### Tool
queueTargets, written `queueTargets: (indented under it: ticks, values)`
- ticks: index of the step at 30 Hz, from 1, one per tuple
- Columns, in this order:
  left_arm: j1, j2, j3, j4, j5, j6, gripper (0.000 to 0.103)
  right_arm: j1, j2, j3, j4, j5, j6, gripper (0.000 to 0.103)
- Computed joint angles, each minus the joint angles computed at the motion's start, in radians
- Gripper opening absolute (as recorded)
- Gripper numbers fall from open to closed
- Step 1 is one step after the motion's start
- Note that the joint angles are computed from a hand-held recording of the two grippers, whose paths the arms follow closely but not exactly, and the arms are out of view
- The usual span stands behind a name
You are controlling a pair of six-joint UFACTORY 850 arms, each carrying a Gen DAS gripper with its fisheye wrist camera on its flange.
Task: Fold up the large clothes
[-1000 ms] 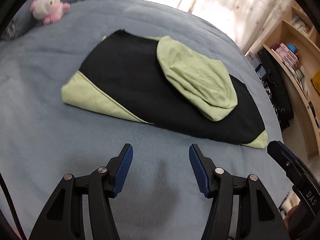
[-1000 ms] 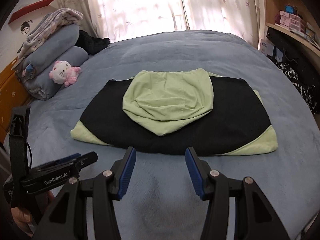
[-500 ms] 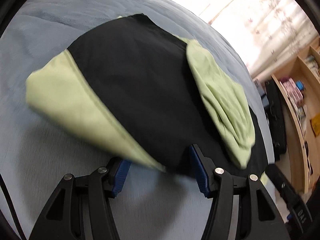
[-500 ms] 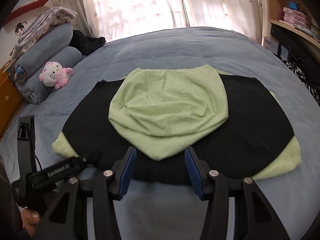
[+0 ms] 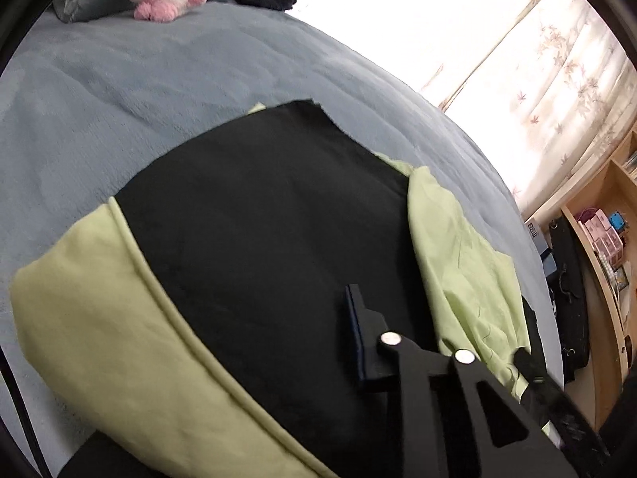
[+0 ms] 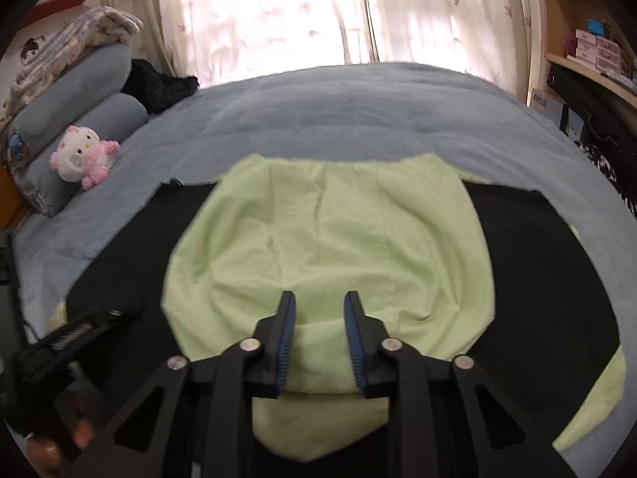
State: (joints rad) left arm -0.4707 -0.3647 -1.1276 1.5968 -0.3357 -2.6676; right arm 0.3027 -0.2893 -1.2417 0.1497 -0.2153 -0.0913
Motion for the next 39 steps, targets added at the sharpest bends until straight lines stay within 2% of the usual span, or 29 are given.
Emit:
queueTargets:
  ticks: [2, 4, 7, 10, 14, 16, 18, 21, 24, 25, 27, 31, 35, 39]
  values:
    - [-0.017, -0.002, -0.012, -0.006, -0.052, 0.039, 0.012, -0.006, -0.024, -0.006, 0.022, -0.026, -0.018, 0.017]
    - [-0.035, -0.008, -0.034, -0.045, -0.106, 0.124, 0.01, -0.007, -0.037, 0.003, 0.022, -0.038, -0.023, 0.016]
    - [-0.061, -0.018, -0.082, -0.124, -0.171, 0.265, 0.009, -0.004, -0.025, 0.035, 0.008, -0.004, -0.024, 0.016]
    - [-0.079, -0.021, -0.121, -0.11, -0.201, 0.303, 0.009, -0.01, -0.019, 0.042, 0.06, -0.004, -0.073, 0.016]
    - [-0.113, -0.014, -0.165, -0.073, -0.239, 0.375, 0.009, -0.03, -0.016, 0.047, 0.264, -0.018, -0.254, 0.016]
    - [-0.13, -0.03, -0.212, -0.039, -0.226, 0.41, 0.009, -0.047, -0.015, 0.05, 0.424, -0.039, -0.394, 0.016]
    - [-0.148, -0.053, -0.26, -0.027, -0.214, 0.443, 0.009, -0.063, -0.018, 0.045, 0.53, -0.071, -0.487, 0.016]
    - [-0.174, -0.12, -0.375, -0.063, -0.198, 0.56, 0.009, -0.103, -0.024, 0.031, 0.69, -0.167, -0.611, 0.016]
    - [-0.196, -0.181, -0.471, -0.107, -0.176, 0.668, 0.009, -0.181, 0.0, 0.046, 0.881, -0.302, -0.724, 0.016]
    - [-0.207, -0.197, -0.497, -0.125, -0.172, 0.701, 0.009, -0.207, 0.027, 0.068, 0.906, -0.309, -0.739, 0.016]
    - [-0.224, -0.245, -0.568, -0.19, -0.163, 0.806, 0.009, -0.241, 0.076, 0.106, 0.908, -0.275, -0.748, 0.016]
    - [-0.252, -0.342, -0.696, -0.335, -0.15, 1.0, 0.009, -0.332, 0.172, 0.169, 0.824, -0.159, -0.653, 0.016]
    - [-0.278, -0.464, -0.855, -0.555, -0.151, 1.288, 0.009, -0.406, 0.197, 0.177, 0.692, -0.113, -0.501, 0.016]
    - [-0.299, -0.595, -1.025, -0.785, -0.192, 1.61, 0.009, -0.463, 0.201, 0.184, 0.625, -0.099, -0.418, 0.016]
